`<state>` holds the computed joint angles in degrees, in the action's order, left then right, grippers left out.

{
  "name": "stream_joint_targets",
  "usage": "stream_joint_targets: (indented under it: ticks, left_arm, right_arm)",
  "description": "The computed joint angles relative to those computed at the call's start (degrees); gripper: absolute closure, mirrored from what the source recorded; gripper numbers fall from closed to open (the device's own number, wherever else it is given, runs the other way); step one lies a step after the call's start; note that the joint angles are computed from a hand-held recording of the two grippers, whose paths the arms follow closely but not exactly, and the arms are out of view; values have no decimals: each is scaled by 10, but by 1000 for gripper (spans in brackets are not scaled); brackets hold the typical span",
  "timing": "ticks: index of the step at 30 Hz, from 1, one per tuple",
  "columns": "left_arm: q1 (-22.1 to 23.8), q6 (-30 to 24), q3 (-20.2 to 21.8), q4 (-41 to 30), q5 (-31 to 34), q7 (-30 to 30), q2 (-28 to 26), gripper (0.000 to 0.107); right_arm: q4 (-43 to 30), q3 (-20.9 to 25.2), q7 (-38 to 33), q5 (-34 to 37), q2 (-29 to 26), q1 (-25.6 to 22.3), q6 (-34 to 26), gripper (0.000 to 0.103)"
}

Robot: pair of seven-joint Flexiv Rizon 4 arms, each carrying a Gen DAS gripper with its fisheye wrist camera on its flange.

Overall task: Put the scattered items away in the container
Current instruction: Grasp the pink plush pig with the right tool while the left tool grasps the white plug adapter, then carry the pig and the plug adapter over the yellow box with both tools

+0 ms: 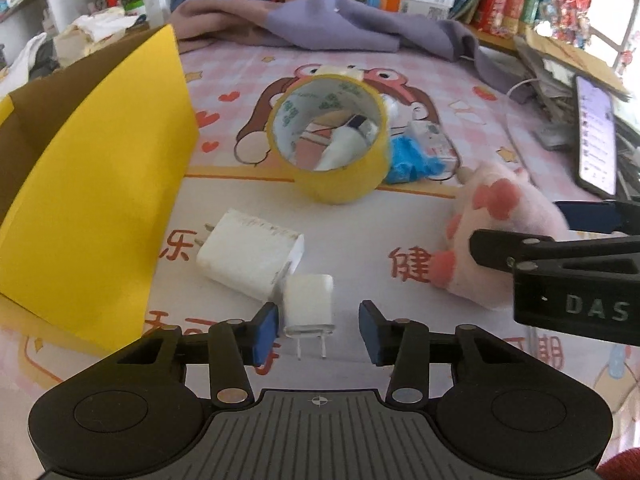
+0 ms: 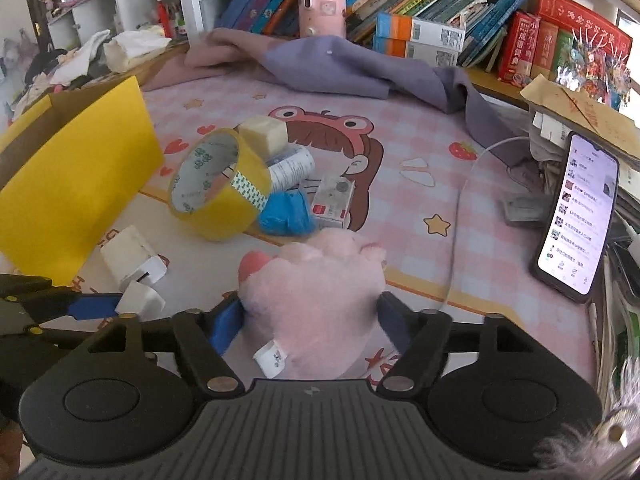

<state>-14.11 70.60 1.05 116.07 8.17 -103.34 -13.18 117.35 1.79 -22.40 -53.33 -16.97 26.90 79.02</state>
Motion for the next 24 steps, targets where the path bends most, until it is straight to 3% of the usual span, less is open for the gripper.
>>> stream_joint_targets:
  ticks: [2, 6, 7, 8, 9, 12, 18, 24]
  left_arm:
    - [-3, 1, 7, -4, 10, -16, -2, 67]
    - [-9, 2, 14, -13, 36, -35, -7, 71]
    - [-8, 3, 11, -13, 35, -32, -8, 76]
    - [-5, 4, 7, -12, 28, -24, -8, 82]
    - [0, 4, 1, -9, 17, -12, -7, 82]
    - [8, 12, -12, 4, -14, 21, 0, 82]
    - [8, 27, -14, 27, -24, 48, 27, 82]
    - [20, 56, -29, 63, -73, 102, 53, 82]
  right_arm:
    - [-5, 7, -7, 18, -5, -3, -7, 17]
    - [-13, 13, -28, 59, -17, -6, -6, 16]
    - [-14, 12, -32, 65, -19, -5, -4, 17]
    - [-14, 10, -35, 68, -21, -3, 0, 20]
    - [-15, 14, -48, 78, -23, -5, 3, 29]
    - [-7, 0, -54, 78, -17, 3, 24, 38]
    - [19, -39, -4, 36, 7, 20, 69, 39]
    - [26, -24, 15, 25, 23, 18, 57, 39]
